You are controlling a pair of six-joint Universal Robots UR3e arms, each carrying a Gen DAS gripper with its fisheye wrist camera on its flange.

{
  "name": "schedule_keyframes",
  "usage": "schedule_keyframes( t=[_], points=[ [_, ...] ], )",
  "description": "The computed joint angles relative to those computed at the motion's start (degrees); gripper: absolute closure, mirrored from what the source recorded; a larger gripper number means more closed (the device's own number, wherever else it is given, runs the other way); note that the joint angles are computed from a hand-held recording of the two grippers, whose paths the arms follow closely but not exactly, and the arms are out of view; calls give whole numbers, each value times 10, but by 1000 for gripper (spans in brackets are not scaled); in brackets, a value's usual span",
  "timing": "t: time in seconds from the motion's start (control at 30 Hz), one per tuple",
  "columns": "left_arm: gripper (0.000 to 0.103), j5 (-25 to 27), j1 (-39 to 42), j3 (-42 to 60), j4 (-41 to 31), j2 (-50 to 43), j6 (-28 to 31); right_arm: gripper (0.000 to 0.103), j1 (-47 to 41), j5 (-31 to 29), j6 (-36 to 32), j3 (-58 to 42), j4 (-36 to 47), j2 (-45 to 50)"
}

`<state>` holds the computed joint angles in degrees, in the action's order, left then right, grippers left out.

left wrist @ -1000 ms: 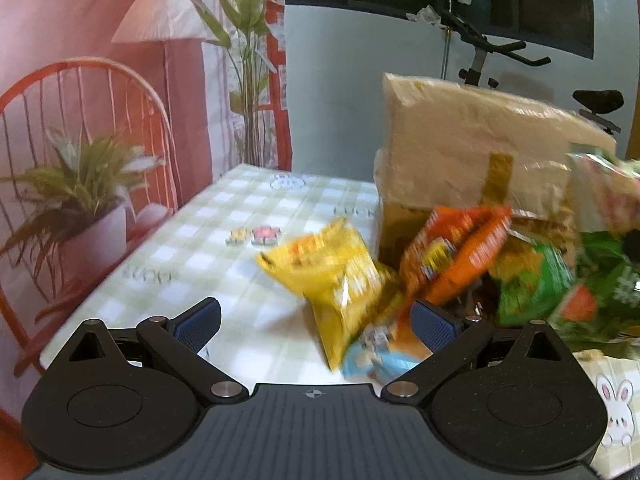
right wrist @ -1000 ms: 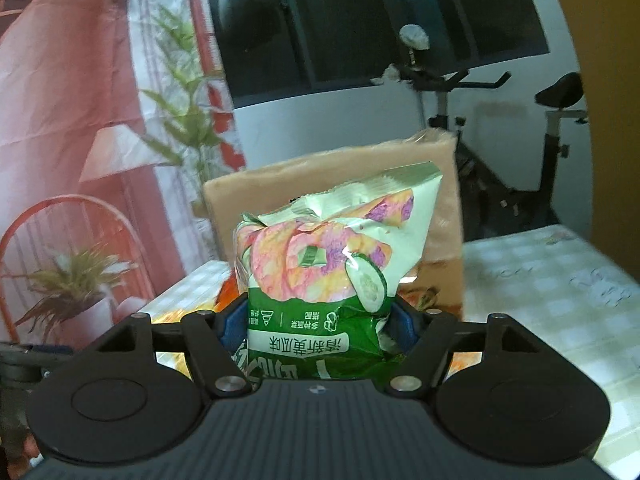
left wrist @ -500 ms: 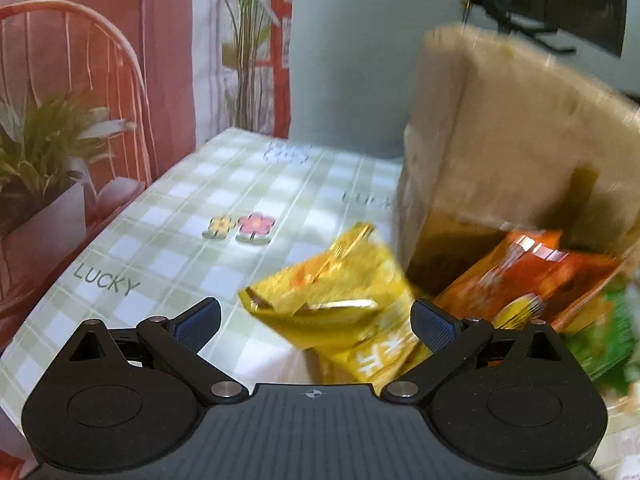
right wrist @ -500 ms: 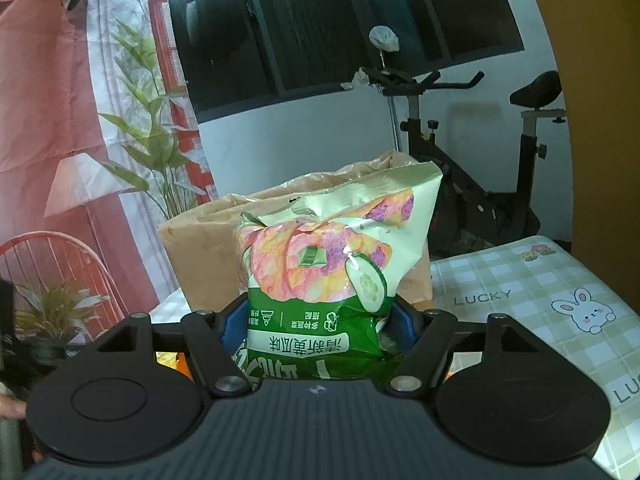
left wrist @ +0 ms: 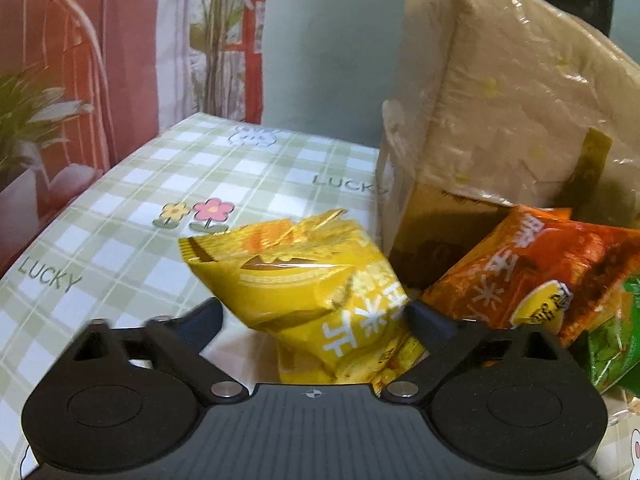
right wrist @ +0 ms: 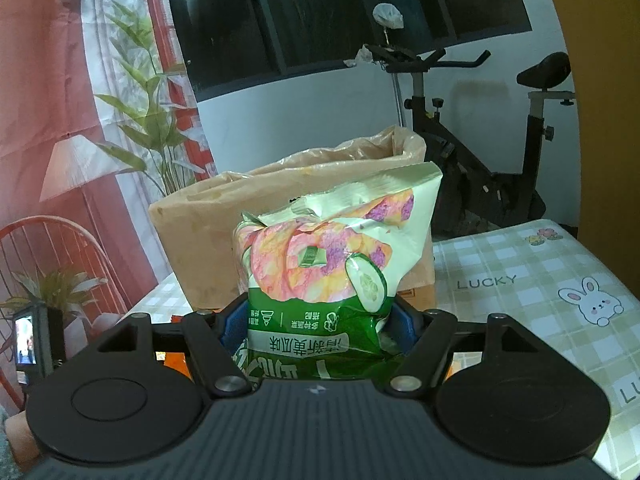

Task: Organize snacks
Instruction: 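Carry both bags over the box and open both tools to drop them inside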

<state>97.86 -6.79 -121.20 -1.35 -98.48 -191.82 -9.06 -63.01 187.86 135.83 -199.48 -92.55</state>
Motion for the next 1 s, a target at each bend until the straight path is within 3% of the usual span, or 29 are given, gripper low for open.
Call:
schedule_keyframes(
  t=[0.13, 0.33, 0.57, 0.77, 1.0],
  points=[
    [23, 36, -16, 12, -26, 23, 10, 32, -4, 1, 0, 1, 3, -2],
    [23, 48, -5, 18, -103, 122, 33, 32, -13, 9, -2, 9, -10, -10],
    [23, 104, -34, 96, -150, 176, 103, 32, -42, 41, -3, 11, -11, -42],
    [23, 129, -83, 236, -199, 132, 123, 32, -68, 67, 0, -35, 21, -66],
    [22, 139, -135, 466, -237, -17, 143, 32, -59, 78, -5, -191, 62, -5]
  ],
)
